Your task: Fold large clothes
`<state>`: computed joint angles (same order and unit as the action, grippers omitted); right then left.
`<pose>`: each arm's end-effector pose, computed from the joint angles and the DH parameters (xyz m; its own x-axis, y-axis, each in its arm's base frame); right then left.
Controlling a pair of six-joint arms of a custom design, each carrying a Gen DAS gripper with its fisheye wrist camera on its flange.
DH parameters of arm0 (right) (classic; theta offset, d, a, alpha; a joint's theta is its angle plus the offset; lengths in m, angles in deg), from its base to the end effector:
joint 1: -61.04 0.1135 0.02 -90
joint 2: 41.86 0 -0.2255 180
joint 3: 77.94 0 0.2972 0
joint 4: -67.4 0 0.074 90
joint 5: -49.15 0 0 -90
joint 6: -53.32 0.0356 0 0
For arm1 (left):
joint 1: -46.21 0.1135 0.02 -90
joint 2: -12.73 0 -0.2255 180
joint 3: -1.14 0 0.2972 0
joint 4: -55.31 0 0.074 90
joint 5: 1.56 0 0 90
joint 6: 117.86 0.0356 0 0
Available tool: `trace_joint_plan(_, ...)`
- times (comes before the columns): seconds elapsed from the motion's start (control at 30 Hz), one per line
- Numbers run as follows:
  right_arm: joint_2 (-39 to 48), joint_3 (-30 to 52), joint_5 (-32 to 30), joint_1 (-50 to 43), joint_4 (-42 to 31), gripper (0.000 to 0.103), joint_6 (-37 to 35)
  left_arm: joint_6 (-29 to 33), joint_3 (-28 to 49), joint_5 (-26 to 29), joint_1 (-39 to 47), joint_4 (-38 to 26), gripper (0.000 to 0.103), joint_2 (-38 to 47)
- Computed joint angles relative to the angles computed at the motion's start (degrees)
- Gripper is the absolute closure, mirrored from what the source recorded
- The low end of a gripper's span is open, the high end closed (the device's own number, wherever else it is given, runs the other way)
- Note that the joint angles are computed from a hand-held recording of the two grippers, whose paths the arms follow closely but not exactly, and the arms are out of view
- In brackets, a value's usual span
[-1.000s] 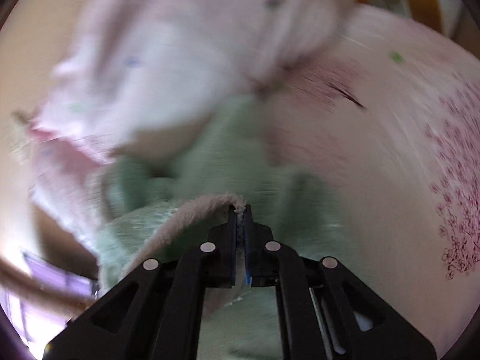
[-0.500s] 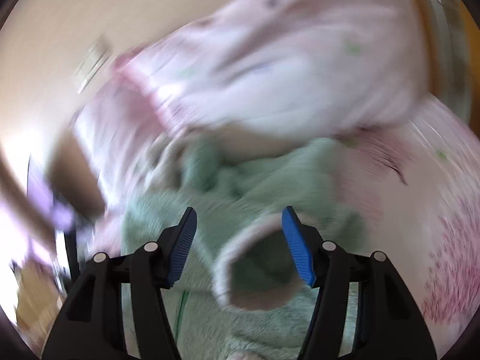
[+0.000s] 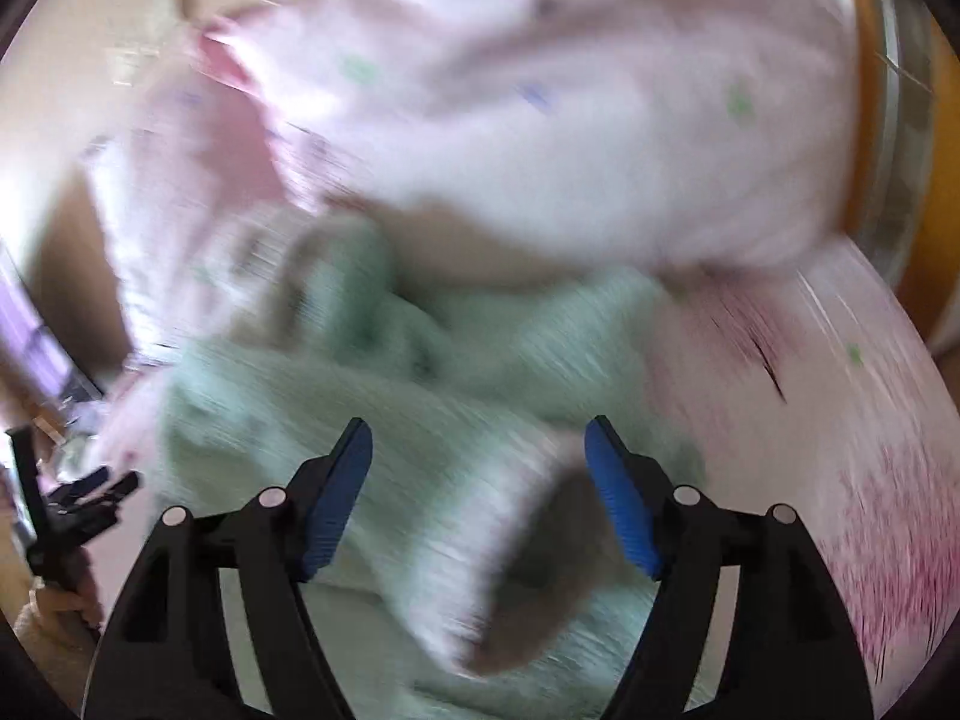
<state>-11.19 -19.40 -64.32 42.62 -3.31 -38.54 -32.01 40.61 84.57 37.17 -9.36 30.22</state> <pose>0.1629 -0.0393 0.2949 -0.6452 0.1835 -0.7417 -0.0082 0.9690 0.2469 0.1594 -0.0229 0.2183 -0.6757 0.0344 -0.7364 0.0590 0.9982 -0.0076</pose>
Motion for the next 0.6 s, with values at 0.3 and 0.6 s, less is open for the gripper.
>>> trace_joint_plan(0.3, 31.3, 15.6, -1.1, 19.7, 9.9, 0.045, 20.3, -8.1, 7.0, -5.0, -22.2, 7.1, 0.023, 11.2)
trace_joint_plan(0.6, 38.7, 20.0, 10.6, 27.3, 19.5, 0.096, 22.6, -11.6, 7.9, -6.3, -23.8, 9.1, 0.023, 22.0)
